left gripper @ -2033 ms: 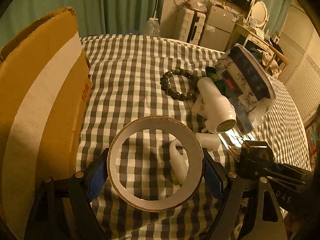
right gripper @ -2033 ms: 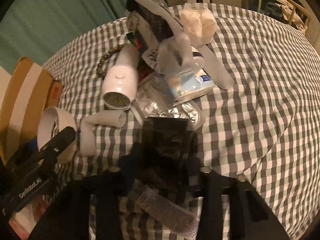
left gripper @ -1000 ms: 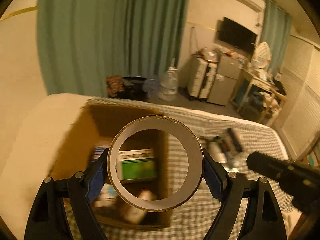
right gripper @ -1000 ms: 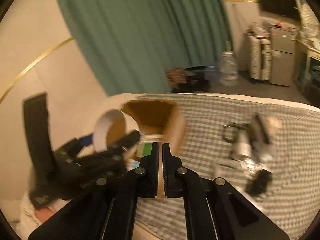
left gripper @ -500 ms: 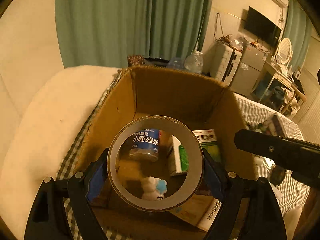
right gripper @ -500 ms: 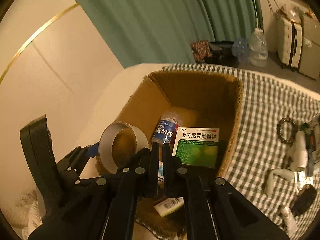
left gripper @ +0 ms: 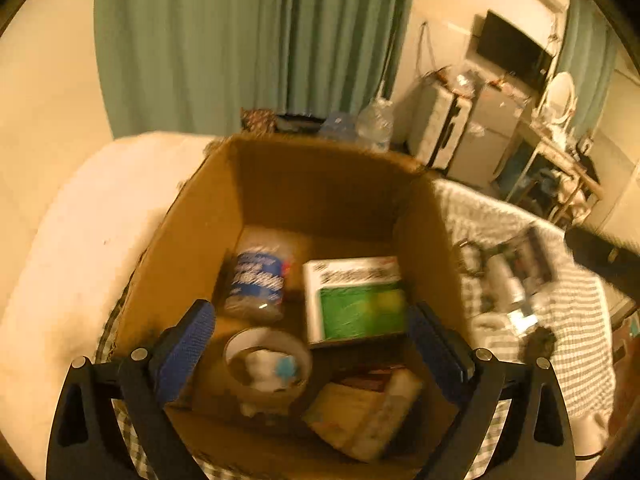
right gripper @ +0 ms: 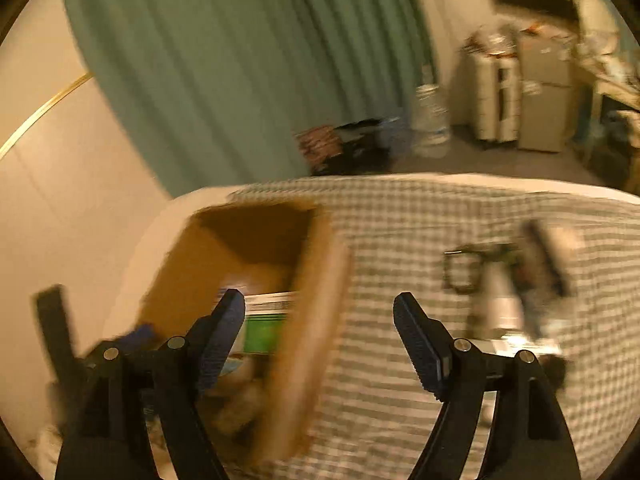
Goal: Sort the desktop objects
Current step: 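Carry the tape roll into the box and open the left tool, then grasp the white foam tube with the left tool while the right tool holds the lens cap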
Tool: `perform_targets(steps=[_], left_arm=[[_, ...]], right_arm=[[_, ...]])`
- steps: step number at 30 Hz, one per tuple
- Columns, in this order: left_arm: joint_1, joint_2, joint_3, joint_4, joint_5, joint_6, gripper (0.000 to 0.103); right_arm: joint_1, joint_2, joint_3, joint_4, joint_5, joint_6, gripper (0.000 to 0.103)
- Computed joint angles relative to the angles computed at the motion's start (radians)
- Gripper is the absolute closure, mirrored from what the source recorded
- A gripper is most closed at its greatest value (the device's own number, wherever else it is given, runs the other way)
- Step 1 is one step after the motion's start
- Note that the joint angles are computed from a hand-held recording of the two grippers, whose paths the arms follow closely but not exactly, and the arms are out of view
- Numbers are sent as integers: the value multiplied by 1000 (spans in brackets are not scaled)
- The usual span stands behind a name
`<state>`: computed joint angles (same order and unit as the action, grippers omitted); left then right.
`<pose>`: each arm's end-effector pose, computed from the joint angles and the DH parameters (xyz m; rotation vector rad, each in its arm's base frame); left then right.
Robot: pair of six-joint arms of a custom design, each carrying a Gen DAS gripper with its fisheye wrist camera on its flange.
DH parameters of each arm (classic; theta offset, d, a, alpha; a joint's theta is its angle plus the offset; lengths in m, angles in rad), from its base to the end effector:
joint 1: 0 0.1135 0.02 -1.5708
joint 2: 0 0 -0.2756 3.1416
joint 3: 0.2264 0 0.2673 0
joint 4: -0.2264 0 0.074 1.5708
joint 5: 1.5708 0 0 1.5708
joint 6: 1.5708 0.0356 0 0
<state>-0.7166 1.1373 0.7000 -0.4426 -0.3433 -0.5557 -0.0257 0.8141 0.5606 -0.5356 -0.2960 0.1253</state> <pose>0.1844 -0.1447 0.2248 0.0434 2.3898 -0.1774 0.1743 0.0059 0.2300 0.0333 2.3509 0.3976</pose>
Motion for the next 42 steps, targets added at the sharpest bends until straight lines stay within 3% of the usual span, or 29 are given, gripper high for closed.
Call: perform_targets(steps=[5,9,12,16,19,29,32,34,36,37,39,42], left_arm=[[-208,39,125,-35,-118,-70,0],[-376,200,224,5,-170,-134,0],[-439,369,302,26,-153,-173,0],[-459,577,404,34,-121,-198,0],[-439,691,430,91,-90,-196,0],[-307,1013,597,217,40,-77,0],[-274,1098,663,192,90,-69,0],[-275,1109,651,235,72,-35,0],[-280,1099,633,265,60,-7,7],[-284,1086,611,292,52,-5,27],[-293,1054,568,340,65,-11,88],[-308,1036,561,320,57,-29,91]], right_arm=[[-473,-128,38,-259,-169,-301,26],[-893,-88,39,-384,-298,-683,26],[-1076,46,30,-379,-327,-860,26],[-1165,191,-29,-298,-302,-950,26],[-1154,306,-67,-178,-270,-942,26],[-862,665,-115,281,-112,-643,26],[-795,742,-100,365,-51,-590,26],[-777,791,-89,390,-32,-582,27],[-802,807,-79,366,-84,-586,39],[-808,802,-74,346,-96,-592,39],[-795,780,-89,353,-64,-605,39],[-811,766,-98,338,-70,-624,39]])
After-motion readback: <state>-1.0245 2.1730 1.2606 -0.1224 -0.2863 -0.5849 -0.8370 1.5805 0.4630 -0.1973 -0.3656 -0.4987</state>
